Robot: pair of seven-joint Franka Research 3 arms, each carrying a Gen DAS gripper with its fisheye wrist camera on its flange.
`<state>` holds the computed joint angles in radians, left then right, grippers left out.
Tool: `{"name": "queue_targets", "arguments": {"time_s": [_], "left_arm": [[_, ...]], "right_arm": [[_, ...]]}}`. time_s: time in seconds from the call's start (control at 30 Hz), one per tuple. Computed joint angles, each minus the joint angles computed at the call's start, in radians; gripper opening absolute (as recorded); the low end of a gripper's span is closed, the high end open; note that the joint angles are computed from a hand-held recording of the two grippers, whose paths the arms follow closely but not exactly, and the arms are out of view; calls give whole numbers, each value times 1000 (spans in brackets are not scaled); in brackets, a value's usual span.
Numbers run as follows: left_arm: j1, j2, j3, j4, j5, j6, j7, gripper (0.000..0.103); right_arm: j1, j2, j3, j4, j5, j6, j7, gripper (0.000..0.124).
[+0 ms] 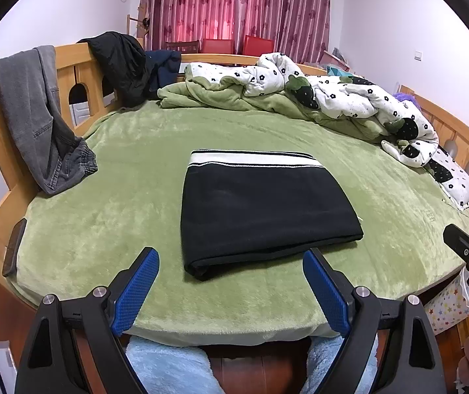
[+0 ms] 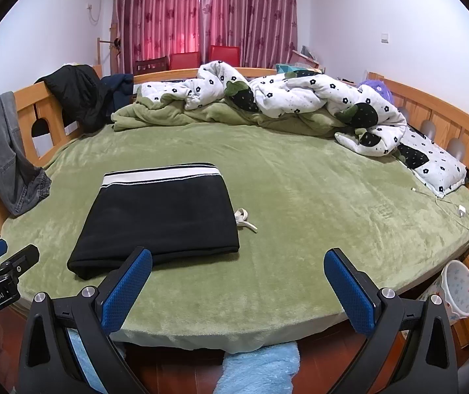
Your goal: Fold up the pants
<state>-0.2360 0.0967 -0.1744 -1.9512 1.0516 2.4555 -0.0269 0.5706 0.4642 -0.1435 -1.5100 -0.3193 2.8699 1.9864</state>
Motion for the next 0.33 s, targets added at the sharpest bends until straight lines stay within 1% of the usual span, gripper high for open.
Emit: {"name": "queue_targets", "arguments": {"time_s": [0.1, 0.33], "left_arm": [[-6, -2, -3, 3, 2, -17, -8, 89], [-8, -5, -8, 4, -10, -20, -3, 89]], "right_arm": [[-2, 0, 1, -1, 3, 1, -4, 103], [-6, -1, 2, -4, 6, 10, -12, 103]]}}
